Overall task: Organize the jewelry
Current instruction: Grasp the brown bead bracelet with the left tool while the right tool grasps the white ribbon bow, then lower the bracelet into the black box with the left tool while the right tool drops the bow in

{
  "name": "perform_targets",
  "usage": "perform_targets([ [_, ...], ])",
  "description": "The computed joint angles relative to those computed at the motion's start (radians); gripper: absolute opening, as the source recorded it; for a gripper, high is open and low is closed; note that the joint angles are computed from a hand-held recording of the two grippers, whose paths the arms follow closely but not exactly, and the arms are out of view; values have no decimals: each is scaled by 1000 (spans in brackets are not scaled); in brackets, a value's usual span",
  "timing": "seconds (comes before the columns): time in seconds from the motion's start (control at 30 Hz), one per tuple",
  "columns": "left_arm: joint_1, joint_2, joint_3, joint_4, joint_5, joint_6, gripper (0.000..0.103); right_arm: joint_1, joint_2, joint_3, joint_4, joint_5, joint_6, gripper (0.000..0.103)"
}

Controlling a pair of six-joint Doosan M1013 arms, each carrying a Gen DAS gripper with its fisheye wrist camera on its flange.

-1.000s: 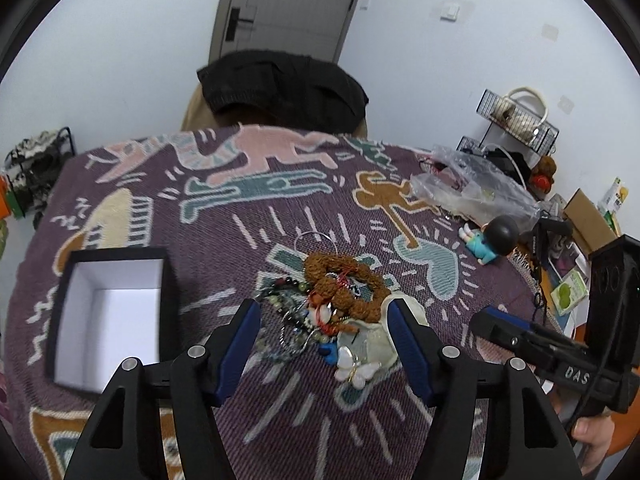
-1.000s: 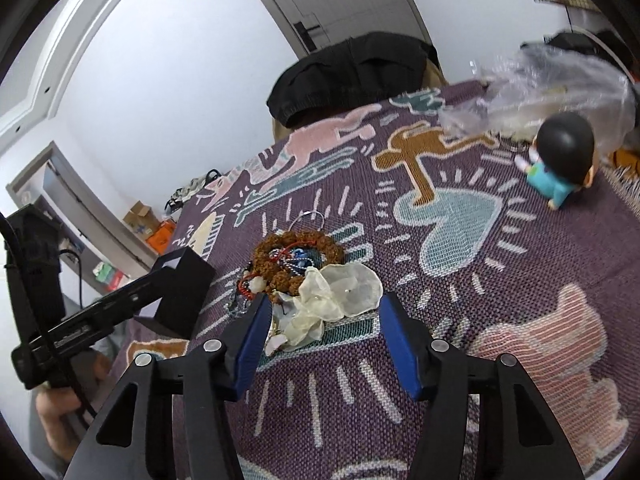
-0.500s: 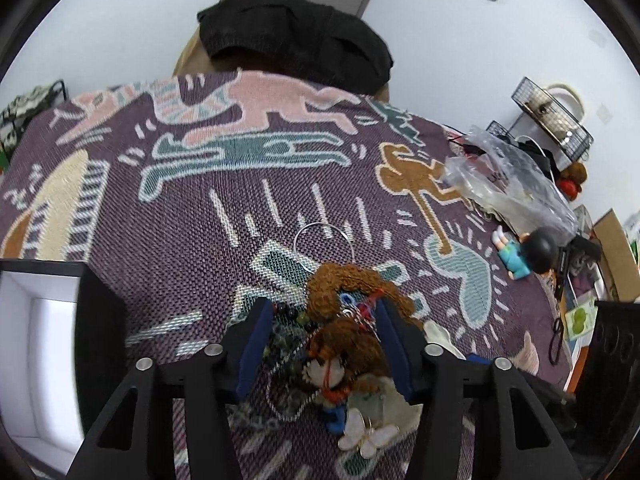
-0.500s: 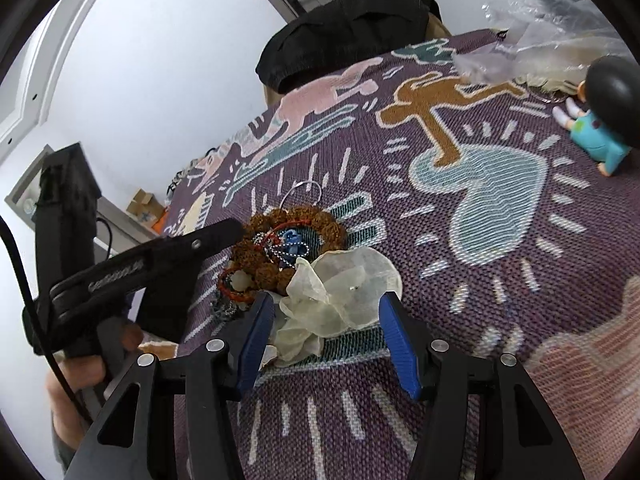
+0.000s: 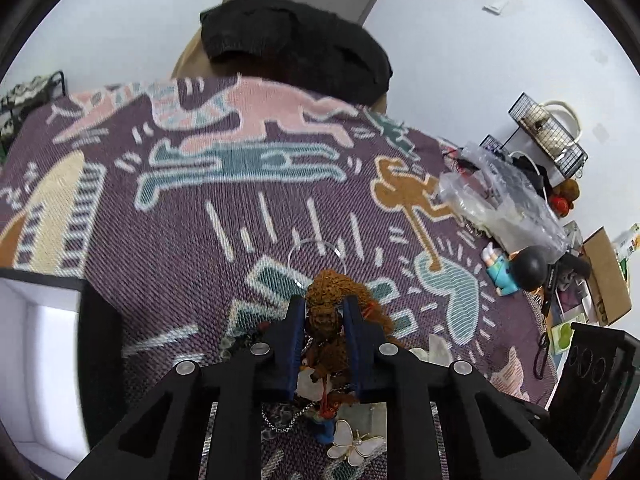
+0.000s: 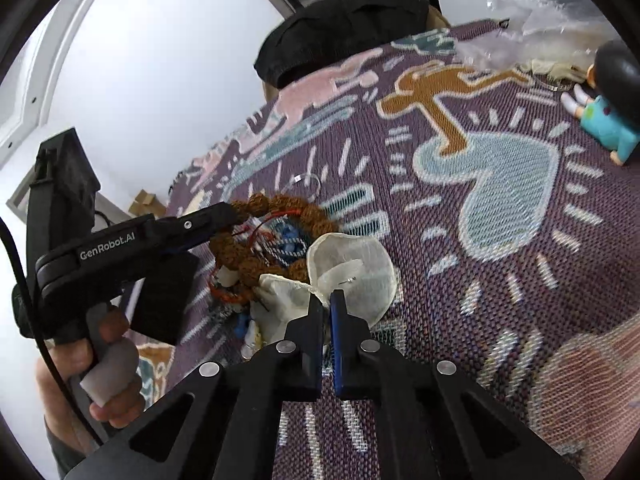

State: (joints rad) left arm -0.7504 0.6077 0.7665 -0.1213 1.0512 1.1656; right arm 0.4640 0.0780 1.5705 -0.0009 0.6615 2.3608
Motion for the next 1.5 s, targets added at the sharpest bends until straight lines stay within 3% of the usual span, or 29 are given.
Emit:
perform_targets([
  [0.37, -13, -41, 4, 24, -42, 56, 20, 21, -29, -23, -152, -18, 90, 4],
  [0.87, -25, -110, 21, 122, -99, 93, 20, 42, -40, -55, -232, -30, 127, 4],
  [1.17, -6, -166, 71, 197, -126, 65, 20, 59, -33, -85, -248, -29, 115, 4],
  [1.5, 32, -226, 191, 319, -132, -28, 20, 81, 5, -141, -239, -11, 73, 4],
])
